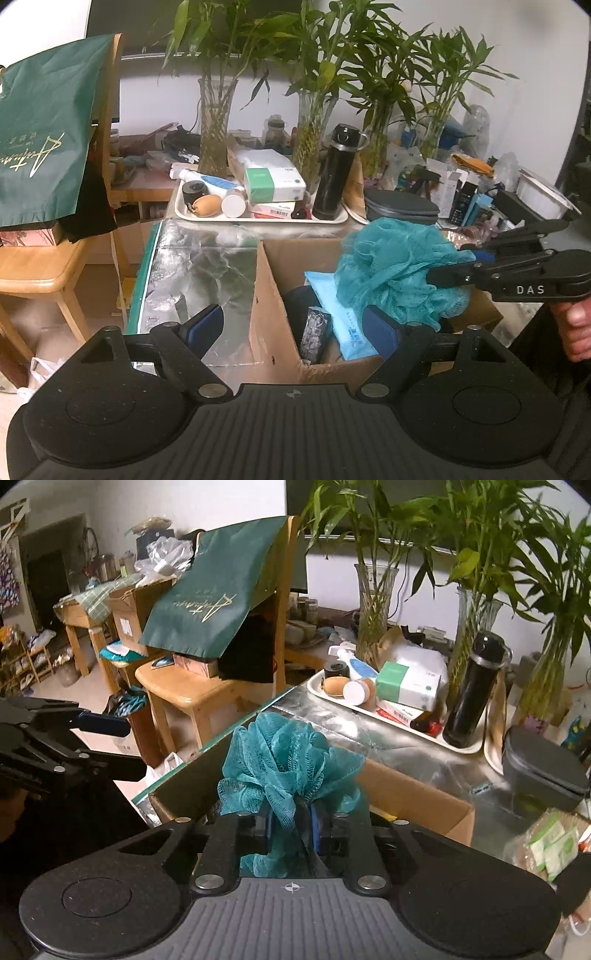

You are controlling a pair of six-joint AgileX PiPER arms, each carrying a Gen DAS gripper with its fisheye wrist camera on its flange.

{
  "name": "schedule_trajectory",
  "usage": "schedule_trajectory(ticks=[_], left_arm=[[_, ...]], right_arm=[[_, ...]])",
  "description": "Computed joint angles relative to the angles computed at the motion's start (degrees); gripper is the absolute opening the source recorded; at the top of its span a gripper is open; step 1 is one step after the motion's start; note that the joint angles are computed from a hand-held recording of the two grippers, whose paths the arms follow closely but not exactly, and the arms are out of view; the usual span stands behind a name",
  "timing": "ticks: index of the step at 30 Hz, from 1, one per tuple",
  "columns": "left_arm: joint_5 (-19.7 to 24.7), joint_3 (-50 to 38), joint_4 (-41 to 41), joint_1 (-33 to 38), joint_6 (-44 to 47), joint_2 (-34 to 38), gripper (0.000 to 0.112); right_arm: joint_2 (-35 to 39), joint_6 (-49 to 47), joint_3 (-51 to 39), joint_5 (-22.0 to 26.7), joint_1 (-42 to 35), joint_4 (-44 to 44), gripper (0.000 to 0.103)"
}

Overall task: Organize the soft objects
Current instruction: 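Lower the teal loofah into the box and open the right tool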

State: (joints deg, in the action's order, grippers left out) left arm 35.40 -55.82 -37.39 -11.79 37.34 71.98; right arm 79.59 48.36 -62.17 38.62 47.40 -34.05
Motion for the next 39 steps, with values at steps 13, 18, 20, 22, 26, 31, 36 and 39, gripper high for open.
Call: schedule_trajectory(ticks=[13, 18, 20, 22, 26, 31, 36, 39], left_arm=[[1.8, -0.5, -0.1, 0.1, -2.1, -0.5, 0.083], [2.2, -1.1, 2.5, -1.1, -5.0, -0.8, 0.083], [1.9, -1.5, 5.7, -2.5, -8.2, -0.8, 0.083], [2.0, -2.3, 9.0, -3.8, -11.7, -0.7, 0.083], [2.6, -3.6, 14.3, -6.0, -17.2, -0.3, 0.083], [3.4, -5.3, 18.0, -7.8, -20.9, 0.7, 0.083], [5.2, -7.1, 21.3, -8.9, -24.4, 2.1, 0.083], [6.3, -8.0, 22.8, -9.1, -25.7, 2.8, 0.083]], right_arm=[[-6.1, 7.1, 5.0, 1.1, 5.0, -8.3, 0.091], [-7.8, 9.7, 6.7, 3.0, 6.6, -10.0, 0.098], [-8.3, 12.3, 7.6, 3.6, 7.0, -11.5, 0.1], [-8.7, 14.2, 8.0, 4.9, 7.3, -11.6, 0.102], [-9.1, 16.6, 8.1, 7.6, 7.1, -10.4, 0.103], [-11.1, 18.8, 9.4, 8.6, 5.5, -9.1, 0.103], [-12.1, 18.1, 9.7, 9.8, 4.4, -7.5, 0.103], [-12.3, 17.3, 9.4, 10.7, 4.0, -6.2, 0.103]])
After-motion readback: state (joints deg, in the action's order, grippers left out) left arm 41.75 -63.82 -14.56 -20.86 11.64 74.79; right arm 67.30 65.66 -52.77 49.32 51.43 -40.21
